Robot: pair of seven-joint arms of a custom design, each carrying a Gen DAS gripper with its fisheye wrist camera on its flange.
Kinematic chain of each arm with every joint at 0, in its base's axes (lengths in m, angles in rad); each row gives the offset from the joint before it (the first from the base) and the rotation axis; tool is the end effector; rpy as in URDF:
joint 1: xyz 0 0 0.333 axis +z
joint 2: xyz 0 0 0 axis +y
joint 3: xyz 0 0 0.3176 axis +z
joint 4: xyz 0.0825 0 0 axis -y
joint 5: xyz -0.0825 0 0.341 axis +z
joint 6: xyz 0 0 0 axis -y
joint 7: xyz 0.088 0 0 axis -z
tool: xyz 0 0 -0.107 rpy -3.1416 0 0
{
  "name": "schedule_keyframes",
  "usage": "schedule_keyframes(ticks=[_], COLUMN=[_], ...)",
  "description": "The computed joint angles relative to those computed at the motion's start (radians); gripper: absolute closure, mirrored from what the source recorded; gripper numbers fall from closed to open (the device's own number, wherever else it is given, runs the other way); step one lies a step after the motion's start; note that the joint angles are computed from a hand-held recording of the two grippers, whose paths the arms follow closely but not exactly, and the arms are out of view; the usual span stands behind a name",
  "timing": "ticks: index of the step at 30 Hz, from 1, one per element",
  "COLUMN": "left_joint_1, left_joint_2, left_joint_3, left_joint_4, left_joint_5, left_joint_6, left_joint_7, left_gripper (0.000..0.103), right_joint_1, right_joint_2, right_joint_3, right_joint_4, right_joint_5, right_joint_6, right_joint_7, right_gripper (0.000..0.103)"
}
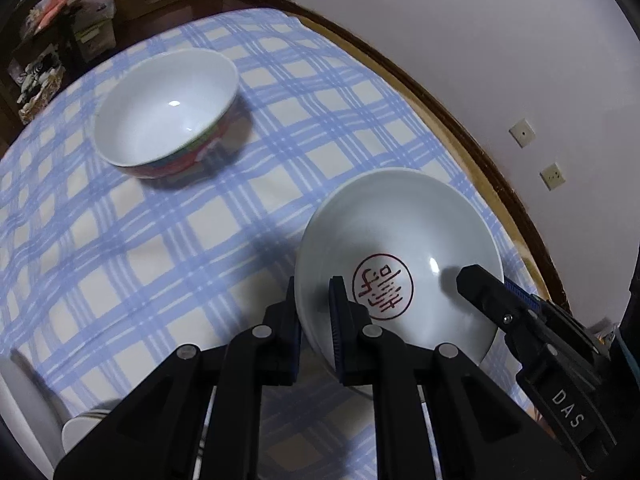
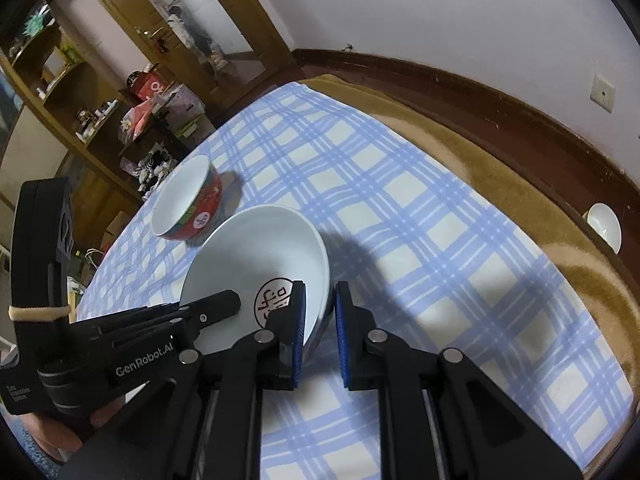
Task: Organize plates and bowls
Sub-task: 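Lift the character bowl with both tools and carry it over the plain white bowl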
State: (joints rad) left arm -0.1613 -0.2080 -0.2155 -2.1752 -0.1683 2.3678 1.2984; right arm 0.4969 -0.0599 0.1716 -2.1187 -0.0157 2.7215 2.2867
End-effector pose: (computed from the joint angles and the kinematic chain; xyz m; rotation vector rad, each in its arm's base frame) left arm 0.4481 -0.1869 0.5386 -2.1022 2.1275 -0.6035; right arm 0.4211 0.3358 0.5373 -1.7271 1.7834 -0.1061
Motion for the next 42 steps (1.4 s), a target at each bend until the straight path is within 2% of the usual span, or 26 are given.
schedule_keyframes(ticks=[6, 10, 17, 31, 42], left_joint_1=[0.013, 0.03, 0.079, 0.224, 0.351], left_joint_2=[-0.085, -0.151, -0.3, -0.608, -0.766], left_joint_3=[0.006, 0.009, 0.033, 0.114, 0.191], left_joint_4=[-0.031, -0.042, -0.077, -0.173, -0.225], left_joint_5=[0.004, 0.021, 0.031, 0.033, 0.06], left_joint_6=[-0.014, -0.064, -0.156, -0.339, -0.45], left_joint_7=[-0.006, -0.001, -0.003, 0.033, 0.095], left_gripper=[0.09, 0.09, 0.09, 0.09, 0.09], right_joint_1=[0.009, 0.024, 0.071, 0.194, 0.306], right_joint_2=[-0.01, -0.009, 0.016, 0.124, 0.229], right_joint_3=[0.021, 0.034, 0.061, 0.113, 0.122], right_joint_4=[0.028, 0.054, 0.159, 0.36, 0.49], right_joint_5=[-0.078, -0.12, -0.156, -0.174, -0.256], right_joint_6=[-0.019, -0.03, -0.074, -0.108, -0.095], right_joint_7=[0.051, 0.095, 0.089, 0.046, 0.083], right_gripper=[0.088, 0.088, 0.089, 0.089, 0.089])
